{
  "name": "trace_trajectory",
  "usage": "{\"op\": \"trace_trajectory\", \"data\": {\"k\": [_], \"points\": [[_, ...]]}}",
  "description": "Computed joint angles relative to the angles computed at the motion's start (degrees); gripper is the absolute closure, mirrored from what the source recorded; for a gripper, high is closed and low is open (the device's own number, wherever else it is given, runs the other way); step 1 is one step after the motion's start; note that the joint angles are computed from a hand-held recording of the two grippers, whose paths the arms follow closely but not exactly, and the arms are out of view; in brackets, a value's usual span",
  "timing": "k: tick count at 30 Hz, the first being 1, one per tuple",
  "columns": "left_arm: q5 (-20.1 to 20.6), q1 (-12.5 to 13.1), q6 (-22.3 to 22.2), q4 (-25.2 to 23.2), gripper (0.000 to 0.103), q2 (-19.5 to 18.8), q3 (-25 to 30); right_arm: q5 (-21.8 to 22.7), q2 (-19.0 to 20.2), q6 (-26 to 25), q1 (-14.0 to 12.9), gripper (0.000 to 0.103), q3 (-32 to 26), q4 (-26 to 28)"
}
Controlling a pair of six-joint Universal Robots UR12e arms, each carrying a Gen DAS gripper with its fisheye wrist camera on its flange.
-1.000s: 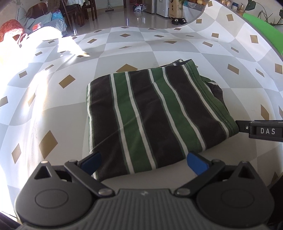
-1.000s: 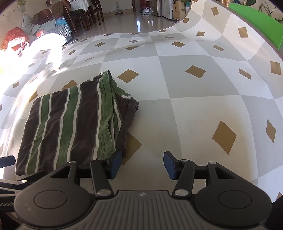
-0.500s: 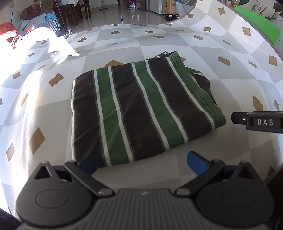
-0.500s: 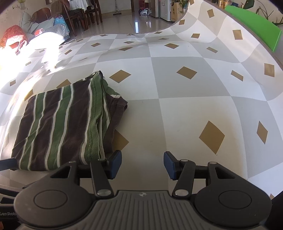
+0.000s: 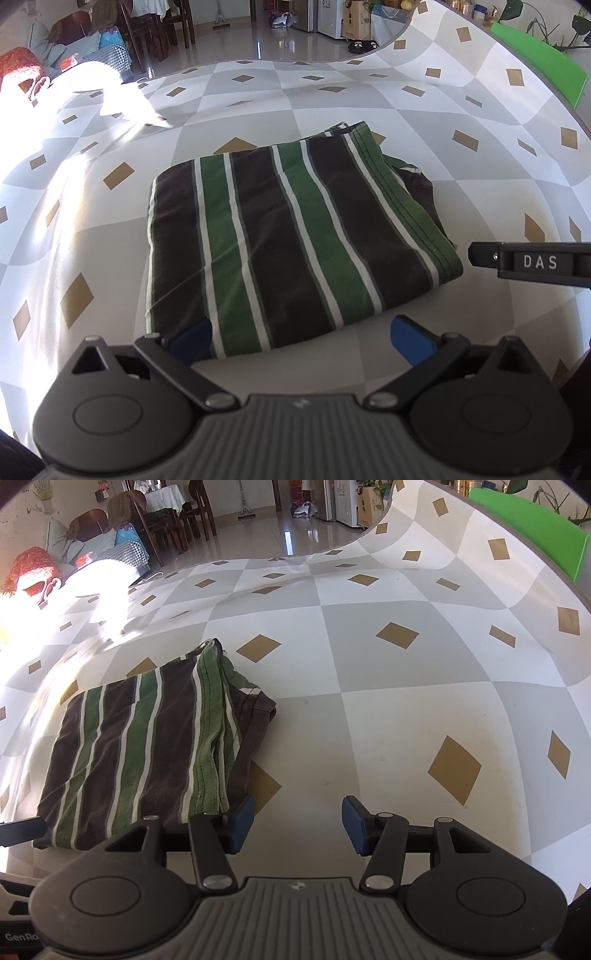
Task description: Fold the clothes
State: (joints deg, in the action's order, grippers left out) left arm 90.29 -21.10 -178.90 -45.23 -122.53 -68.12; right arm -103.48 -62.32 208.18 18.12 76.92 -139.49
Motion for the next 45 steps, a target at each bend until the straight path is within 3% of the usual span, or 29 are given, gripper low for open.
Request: {"op": "trace_trajectory", "data": {"k": [19, 21, 26, 35, 45], "points": [[1.2, 1.0, -4.2, 0.2, 0.000, -0.9, 1.3, 1.3, 2.0, -2.0, 0.9, 0.051, -2.9, -1.7], [0.7, 1.3, -4.5, -0.7, 0.000, -1.3, 2.1, 2.6, 2.2, -2.0, 0.7, 0.051, -3.0, -1.8], [-5.5, 3.3, -7.6, -1.4, 0.000, -1.6, 3.2, 6.9, 2.3, -1.5, -0.2, 0.051, -3.0, -3.2], [-7.4, 5.8, -14.4, -4.6, 0.000, -3.5, 6.8, 12.5, 2.7, -0.6, -2.1, 0.051, -3.6, -1.5], [-10.6, 7.5, -12.9, -9.5, 0.000, -6.6, 12.4, 20.5, 2.9, 1.9, -4.7, 0.051, -4.2, -0.8]]}}
